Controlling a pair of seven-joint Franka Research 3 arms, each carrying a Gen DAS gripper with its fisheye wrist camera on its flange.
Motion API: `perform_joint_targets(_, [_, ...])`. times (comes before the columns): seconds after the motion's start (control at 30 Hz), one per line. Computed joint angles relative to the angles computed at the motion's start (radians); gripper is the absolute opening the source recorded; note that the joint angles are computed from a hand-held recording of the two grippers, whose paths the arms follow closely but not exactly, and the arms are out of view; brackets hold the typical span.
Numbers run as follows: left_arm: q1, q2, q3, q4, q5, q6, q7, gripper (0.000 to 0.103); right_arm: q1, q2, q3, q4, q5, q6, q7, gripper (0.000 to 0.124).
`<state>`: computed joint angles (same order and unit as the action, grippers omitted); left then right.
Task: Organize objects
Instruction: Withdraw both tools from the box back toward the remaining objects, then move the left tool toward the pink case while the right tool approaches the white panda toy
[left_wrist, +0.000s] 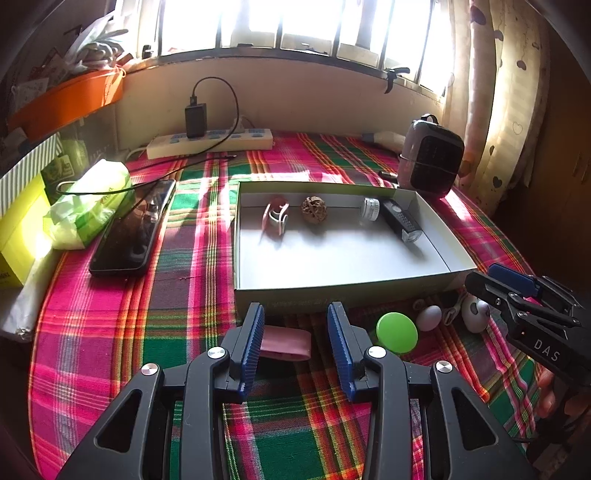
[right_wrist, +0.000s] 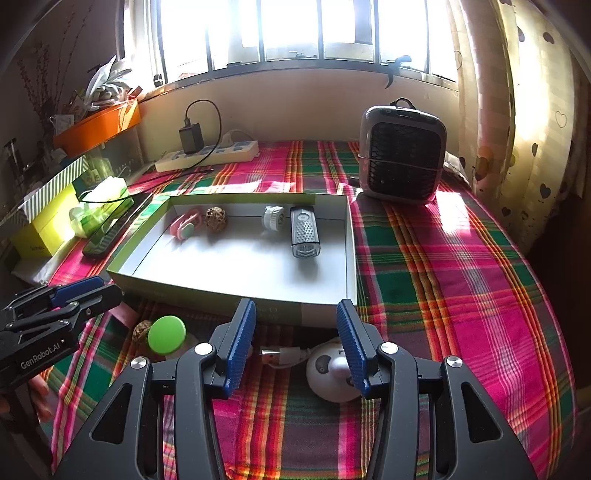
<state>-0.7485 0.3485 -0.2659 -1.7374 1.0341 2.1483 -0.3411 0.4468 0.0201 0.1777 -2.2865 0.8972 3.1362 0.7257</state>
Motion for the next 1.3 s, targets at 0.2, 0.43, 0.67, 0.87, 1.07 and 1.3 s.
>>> perform_joint_targets(0.2, [0.010,-0.024,-0.004,-0.054,0.010,0.049,-0.044,0.039,0.001,-0.008,-0.001,-0.007,0.096,0.005,-0.091,0.047])
perform_joint_targets(0.43, [0.019,-0.036,-0.010,-0.080,0.013,0.063,-0.073,0.042,0.004,-0.009,-0.008,-0.013,0.138,-0.003,-0.131,0.047])
perform_joint_targets(0.67, [0.030,-0.035,-0.010,-0.092,0.008,0.087,-0.086,0.043,-0.003,-0.006,-0.013,-0.016,0.137,-0.022,-0.127,0.048])
perform_joint_targets(0.87, [0.038,-0.041,-0.005,-0.106,0.006,0.084,-0.119,0.043,-0.012,-0.003,-0.019,-0.022,0.097,-0.031,-0.084,0.048])
perform_joint_targets(1.07, [0.058,-0.045,-0.006,-0.126,0.013,0.148,-0.137,0.044,-0.024,0.000,-0.024,-0.031,0.016,-0.050,-0.005,0.048])
perform_joint_targets(1.3, [0.054,-0.036,-0.002,-0.119,0.029,0.192,-0.125,0.044,-0.032,0.005,-0.030,-0.042,-0.089,-0.053,0.087,0.048])
